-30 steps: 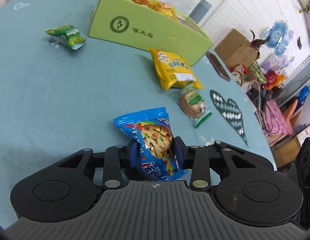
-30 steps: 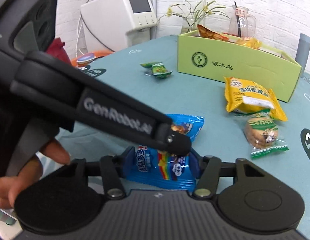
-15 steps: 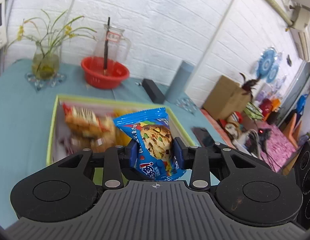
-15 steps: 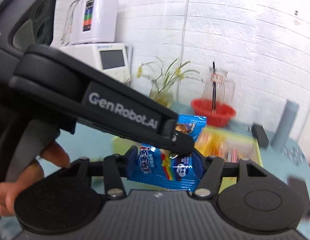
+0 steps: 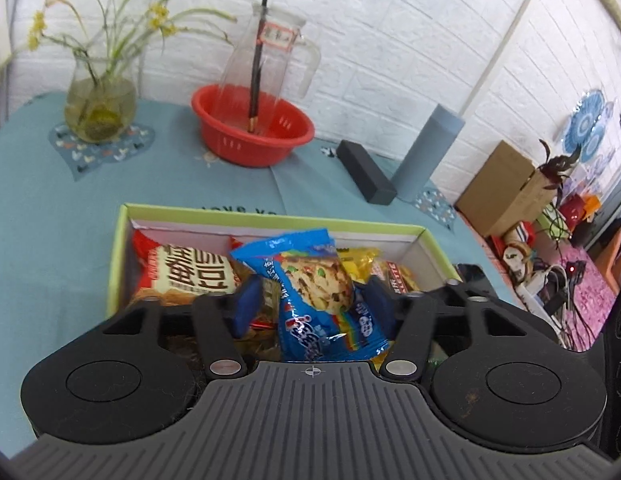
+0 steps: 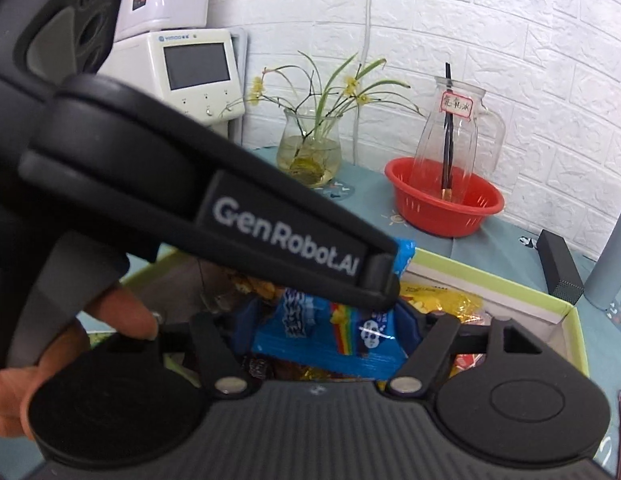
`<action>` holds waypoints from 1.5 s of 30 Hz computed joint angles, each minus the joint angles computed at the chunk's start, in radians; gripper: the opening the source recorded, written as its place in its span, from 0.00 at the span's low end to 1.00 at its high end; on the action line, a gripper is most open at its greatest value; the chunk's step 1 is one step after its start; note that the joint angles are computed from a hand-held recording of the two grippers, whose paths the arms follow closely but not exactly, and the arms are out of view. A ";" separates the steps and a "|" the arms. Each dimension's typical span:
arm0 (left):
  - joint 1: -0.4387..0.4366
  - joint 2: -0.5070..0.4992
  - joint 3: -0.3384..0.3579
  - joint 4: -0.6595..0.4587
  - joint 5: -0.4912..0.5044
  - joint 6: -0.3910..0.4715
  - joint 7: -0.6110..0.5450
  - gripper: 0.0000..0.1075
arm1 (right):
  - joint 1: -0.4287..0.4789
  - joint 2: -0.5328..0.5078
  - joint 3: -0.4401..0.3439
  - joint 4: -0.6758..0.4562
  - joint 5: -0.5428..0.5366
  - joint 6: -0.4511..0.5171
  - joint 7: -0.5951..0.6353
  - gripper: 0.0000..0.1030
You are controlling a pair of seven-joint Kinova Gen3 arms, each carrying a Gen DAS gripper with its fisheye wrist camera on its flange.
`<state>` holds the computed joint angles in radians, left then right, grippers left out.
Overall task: Organize snacks
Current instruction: 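Carry the blue cookie bag with the left tool into the green box, release, then lower the left tool onto the green-wrapped cake and close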
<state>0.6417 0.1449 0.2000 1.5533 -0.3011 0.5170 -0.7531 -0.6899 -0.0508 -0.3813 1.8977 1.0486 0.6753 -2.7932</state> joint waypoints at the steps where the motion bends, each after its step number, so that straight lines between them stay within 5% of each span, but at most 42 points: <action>1: 0.017 -0.033 -0.005 0.021 -0.041 -0.009 0.041 0.63 | 0.001 -0.031 -0.012 0.021 0.020 -0.002 -0.023 0.81; 2: 0.018 -0.064 0.008 0.043 -0.081 -0.018 0.081 0.65 | 0.009 -0.067 -0.042 0.047 0.052 0.013 -0.063 0.88; 5: -0.041 -0.166 0.133 0.110 -0.194 -0.006 0.203 0.78 | 0.046 -0.198 -0.181 0.117 0.060 0.121 -0.178 0.89; 9: -0.126 -0.269 0.318 0.225 -0.251 0.003 0.366 0.82 | 0.058 -0.370 -0.360 0.234 -0.091 0.264 -0.341 0.89; 12: -0.117 -0.286 0.374 0.311 -0.205 -0.014 0.460 0.81 | -0.042 -0.407 -0.396 0.304 -0.213 0.339 -0.463 0.89; 17: 0.043 -0.218 0.259 0.387 -0.002 -0.100 0.425 0.68 | 0.021 -0.408 -0.543 0.320 -0.368 0.337 -0.537 0.89; 20: 0.119 -0.176 0.173 0.389 0.120 -0.154 0.323 0.62 | 0.027 -0.407 -0.496 0.315 -0.378 0.288 -0.423 0.89; 22: 0.089 -0.157 0.199 0.367 0.157 -0.148 0.267 0.60 | -0.020 -0.388 -0.423 0.321 -0.374 0.244 -0.342 0.89; 24: 0.090 -0.131 0.201 0.333 0.156 -0.124 0.241 0.57 | -0.004 -0.357 -0.389 0.308 -0.411 0.213 -0.261 0.89; 27: 0.106 -0.106 0.213 0.293 0.102 -0.064 0.238 0.32 | 0.039 -0.377 -0.404 0.318 -0.457 0.132 -0.200 0.89; 31: 0.186 -0.116 0.199 0.285 -0.041 0.014 0.343 0.24 | 0.130 -0.383 -0.561 0.286 -0.461 0.153 -0.251 0.90; 36: 0.222 -0.180 0.265 0.328 -0.141 0.101 0.492 0.25 | 0.228 -0.448 -0.699 0.262 -0.553 0.122 -0.266 0.90; 41: 0.204 -0.229 0.354 0.360 -0.241 0.159 0.626 0.37 | 0.331 -0.496 -0.813 0.230 -0.623 0.144 -0.248 0.89; 43: 0.170 -0.258 0.384 0.378 -0.275 0.145 0.671 0.52 | 0.379 -0.526 -0.835 0.208 -0.653 0.181 -0.232 0.89; 45: 0.159 -0.272 0.368 0.388 -0.256 0.114 0.662 0.53 | 0.416 -0.548 -0.846 0.194 -0.676 0.199 -0.213 0.89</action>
